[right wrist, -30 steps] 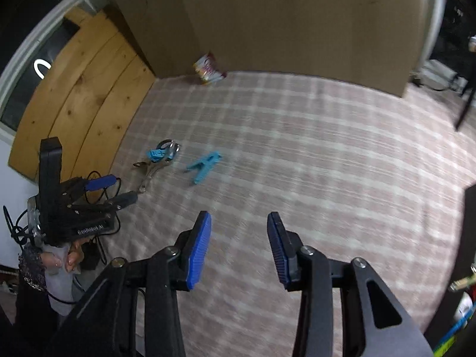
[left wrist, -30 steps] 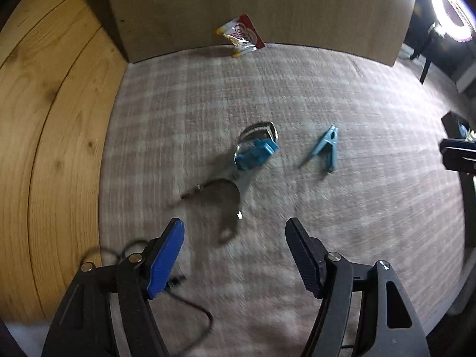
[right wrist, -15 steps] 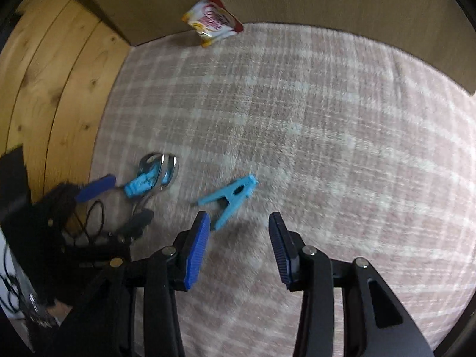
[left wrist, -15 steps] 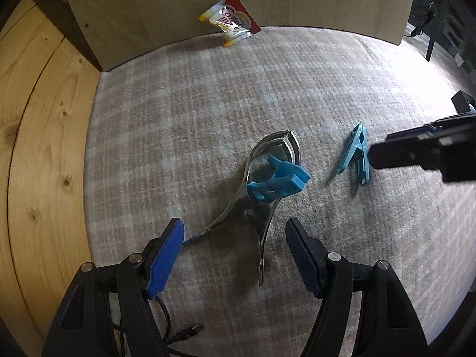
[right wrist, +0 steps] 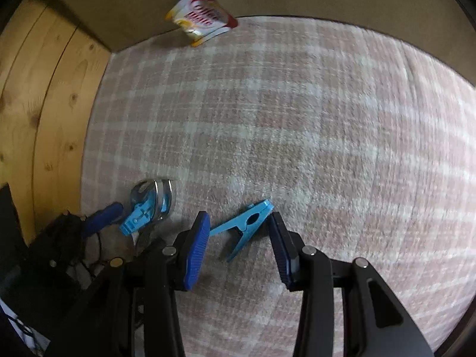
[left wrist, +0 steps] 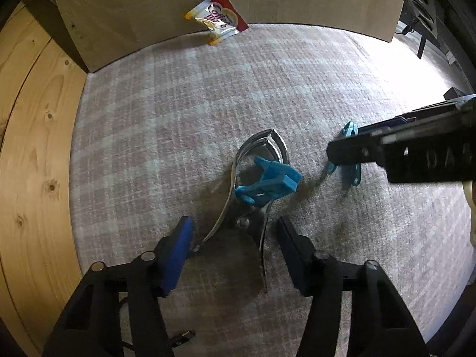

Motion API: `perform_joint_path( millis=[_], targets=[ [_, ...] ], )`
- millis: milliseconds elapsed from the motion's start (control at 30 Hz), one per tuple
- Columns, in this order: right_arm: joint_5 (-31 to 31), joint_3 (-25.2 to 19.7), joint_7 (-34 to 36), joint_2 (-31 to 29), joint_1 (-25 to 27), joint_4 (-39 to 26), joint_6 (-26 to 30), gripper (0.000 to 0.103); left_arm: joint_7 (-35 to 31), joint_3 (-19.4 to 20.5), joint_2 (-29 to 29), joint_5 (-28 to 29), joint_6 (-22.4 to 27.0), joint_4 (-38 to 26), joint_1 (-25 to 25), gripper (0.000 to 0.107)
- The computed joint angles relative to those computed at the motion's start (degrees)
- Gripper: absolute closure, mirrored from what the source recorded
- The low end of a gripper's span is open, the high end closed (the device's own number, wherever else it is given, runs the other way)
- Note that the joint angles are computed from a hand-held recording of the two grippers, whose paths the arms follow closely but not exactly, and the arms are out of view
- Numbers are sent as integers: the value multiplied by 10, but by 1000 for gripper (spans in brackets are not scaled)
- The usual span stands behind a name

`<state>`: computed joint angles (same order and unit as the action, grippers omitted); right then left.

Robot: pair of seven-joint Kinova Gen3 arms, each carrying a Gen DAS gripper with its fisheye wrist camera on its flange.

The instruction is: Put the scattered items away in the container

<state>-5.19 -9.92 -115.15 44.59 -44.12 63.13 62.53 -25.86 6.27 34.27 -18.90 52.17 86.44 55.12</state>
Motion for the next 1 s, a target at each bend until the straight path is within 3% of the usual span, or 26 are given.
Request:
perform_joint_path(
  millis=[233, 333, 733, 833, 1000],
  targets=[
    [17, -4, 41, -16, -9, 22, -4, 71, 37, -7, -4, -9, -5, 6, 21, 72],
    [16, -5, 45, -33, -6, 49, -21, 88, 66, -10, -14, -13, -24, 19, 27, 73],
    [-3, -18, 59, -63, 2, 95, -56, 92, 178, -26, -46, -75, -26, 42, 62, 80],
    [-4, -19, 60, -76, 1, 101, -63, 93, 200, -17, -40, -90, -3, 14, 68, 107],
    [1, -18, 53, -87, -4, 104, -69, 93, 213, -10, -62, -85, 2, 38, 62, 107]
  ],
)
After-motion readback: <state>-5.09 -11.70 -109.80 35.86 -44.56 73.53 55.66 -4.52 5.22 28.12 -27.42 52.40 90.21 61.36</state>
